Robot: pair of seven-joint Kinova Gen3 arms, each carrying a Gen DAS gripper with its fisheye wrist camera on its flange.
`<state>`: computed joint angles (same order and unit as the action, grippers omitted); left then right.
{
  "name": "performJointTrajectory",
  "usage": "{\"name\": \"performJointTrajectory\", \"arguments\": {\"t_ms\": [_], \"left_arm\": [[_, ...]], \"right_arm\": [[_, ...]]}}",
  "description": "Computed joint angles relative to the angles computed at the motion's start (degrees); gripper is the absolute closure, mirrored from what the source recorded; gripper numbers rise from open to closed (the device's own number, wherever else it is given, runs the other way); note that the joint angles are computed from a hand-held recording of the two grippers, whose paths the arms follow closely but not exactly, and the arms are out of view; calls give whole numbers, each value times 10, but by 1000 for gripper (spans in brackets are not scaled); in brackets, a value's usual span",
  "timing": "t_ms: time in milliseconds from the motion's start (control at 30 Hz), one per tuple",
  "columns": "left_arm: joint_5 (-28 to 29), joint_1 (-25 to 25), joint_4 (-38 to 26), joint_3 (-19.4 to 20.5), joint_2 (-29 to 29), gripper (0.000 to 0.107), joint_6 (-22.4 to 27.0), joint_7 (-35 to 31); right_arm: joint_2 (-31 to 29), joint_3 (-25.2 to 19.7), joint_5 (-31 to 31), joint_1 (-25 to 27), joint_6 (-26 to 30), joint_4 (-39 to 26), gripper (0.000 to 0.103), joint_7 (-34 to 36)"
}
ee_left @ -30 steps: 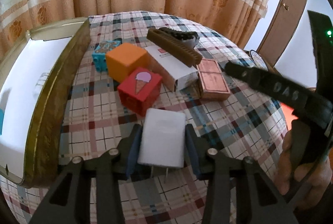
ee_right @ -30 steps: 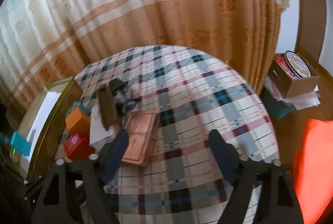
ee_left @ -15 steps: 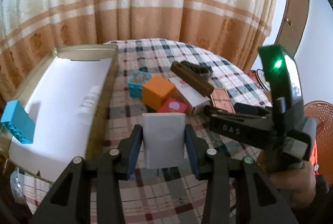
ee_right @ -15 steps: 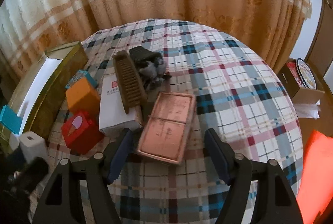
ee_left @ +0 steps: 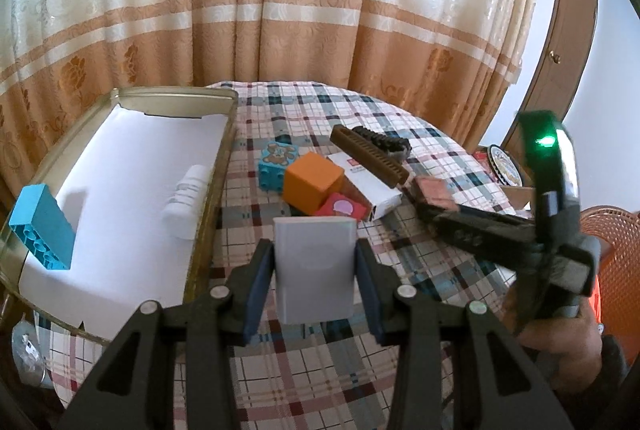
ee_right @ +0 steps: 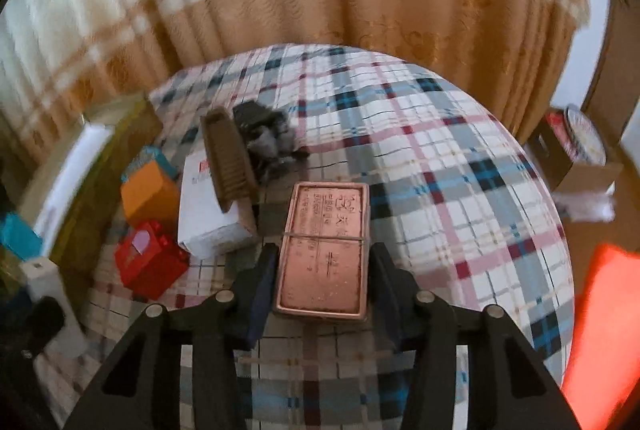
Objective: Organize rigid objects
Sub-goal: 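Lift the white charger with the left gripper while the right gripper grasps the copper plaque, then carry the charger and copper plaque over the tray and release both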
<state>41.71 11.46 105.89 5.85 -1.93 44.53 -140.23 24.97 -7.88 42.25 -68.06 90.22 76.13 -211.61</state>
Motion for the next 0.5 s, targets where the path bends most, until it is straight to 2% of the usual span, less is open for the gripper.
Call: {"name": "performJointTrajectory", "arguments": {"t_ms": [67,200,400,500], "left_arm": [[2,-1,-1,-1,1,67,2,-1],[10,-3,1,-3,-1,67,3,-8],[21,-10,-3,-10,-4,67,3,-15],[25,-17,-13,-15,-4,67,2,-13]], "right_arm": [[-2,15,9,-25,19,2,54,-24],[2,2,45,-43,58,-11,54,-53],[19,8,85,-56,87,-57,54,-14],[25,13,100,-62,83,-76,54,8]]}}
